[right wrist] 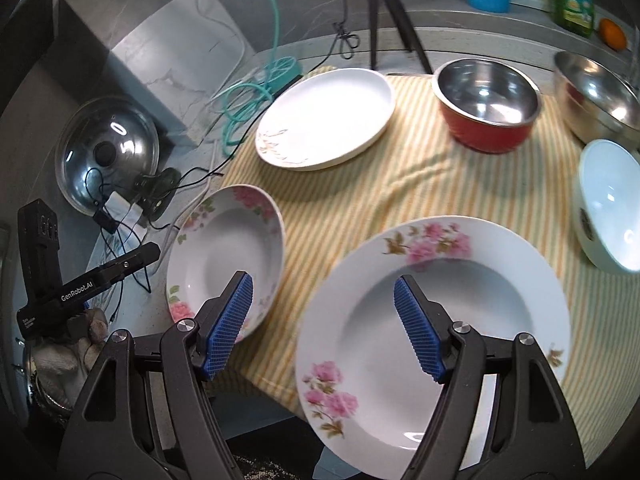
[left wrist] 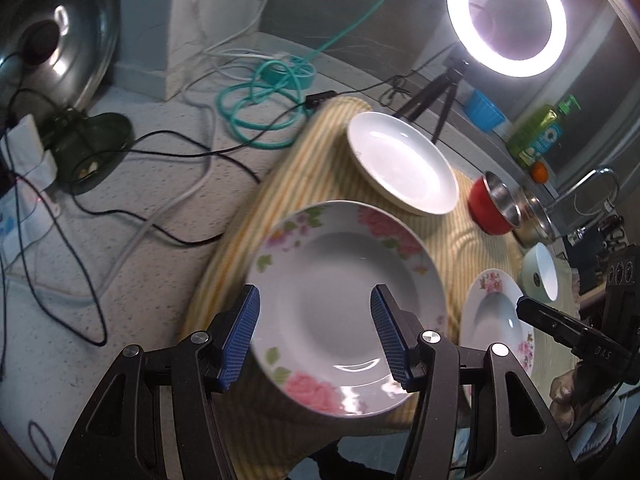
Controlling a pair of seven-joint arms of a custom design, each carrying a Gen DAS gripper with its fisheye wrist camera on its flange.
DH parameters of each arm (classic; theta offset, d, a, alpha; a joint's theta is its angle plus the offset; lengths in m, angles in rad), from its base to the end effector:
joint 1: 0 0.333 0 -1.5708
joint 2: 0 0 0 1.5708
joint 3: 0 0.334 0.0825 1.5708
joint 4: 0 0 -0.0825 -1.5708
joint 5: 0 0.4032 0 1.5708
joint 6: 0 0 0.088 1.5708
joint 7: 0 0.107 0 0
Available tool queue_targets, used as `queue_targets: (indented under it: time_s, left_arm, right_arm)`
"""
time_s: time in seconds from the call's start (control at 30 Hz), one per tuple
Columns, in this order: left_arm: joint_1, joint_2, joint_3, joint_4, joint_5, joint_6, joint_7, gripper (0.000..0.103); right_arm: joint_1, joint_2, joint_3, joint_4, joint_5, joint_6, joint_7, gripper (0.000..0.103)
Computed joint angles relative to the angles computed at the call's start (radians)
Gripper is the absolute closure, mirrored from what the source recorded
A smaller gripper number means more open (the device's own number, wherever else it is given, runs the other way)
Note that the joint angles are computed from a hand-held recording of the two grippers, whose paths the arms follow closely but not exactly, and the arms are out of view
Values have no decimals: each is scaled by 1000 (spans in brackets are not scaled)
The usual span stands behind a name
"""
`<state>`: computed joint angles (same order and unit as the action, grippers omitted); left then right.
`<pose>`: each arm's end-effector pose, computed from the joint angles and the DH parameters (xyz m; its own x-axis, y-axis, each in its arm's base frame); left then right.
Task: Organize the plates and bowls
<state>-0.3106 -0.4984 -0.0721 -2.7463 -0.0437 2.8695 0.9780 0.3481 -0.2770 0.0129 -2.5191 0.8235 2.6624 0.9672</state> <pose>0.3837 -0.1519 0.4413 0.1456 -0.9345 0.3247 -0.8241 -0.2962 -0.4828 0.4502 0.1475 0.4217 0.3677 -0.8556 -0.3643 -0.8618 -0.1663 -0.4792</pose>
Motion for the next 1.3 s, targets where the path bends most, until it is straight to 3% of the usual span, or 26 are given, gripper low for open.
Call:
queue_targets:
  time_s: [0.13,0.27,0.5,0.63,0.83,1.0,1.13,1.3]
  left_arm:
    - [-4,1,29,-20,-19,2,11,49]
    - [-32,22,73,-21,-66,12,51,54]
    - [-78,47,115,-16,-158,23,137,70]
    - [-90,62,125,-11,-206,25,177,72]
    - [-89,78,127,-4,-261,20,219,78]
    - [-80,88,119,2,-289,14,245,82]
    - [-77,98,116,7,-312,10,263,84]
    - [-62,103,99,15,-315,2,268,84]
  right_arm:
    - [15,46,13,33,4,-11,-12,29]
    - [16,99,28,73,-8,-35,-8,50]
    - [7,166,53,121,-39,-53,23,62]
    - [2,197,61,144,-60,-64,41,70]
    - [-9,233,66,173,-68,-90,53,80]
    - [-15,255,71,193,-60,-107,54,82]
    - [-16,269,77,205,-53,-118,50,90]
    - [-15,267,82,202,-66,-106,66,91]
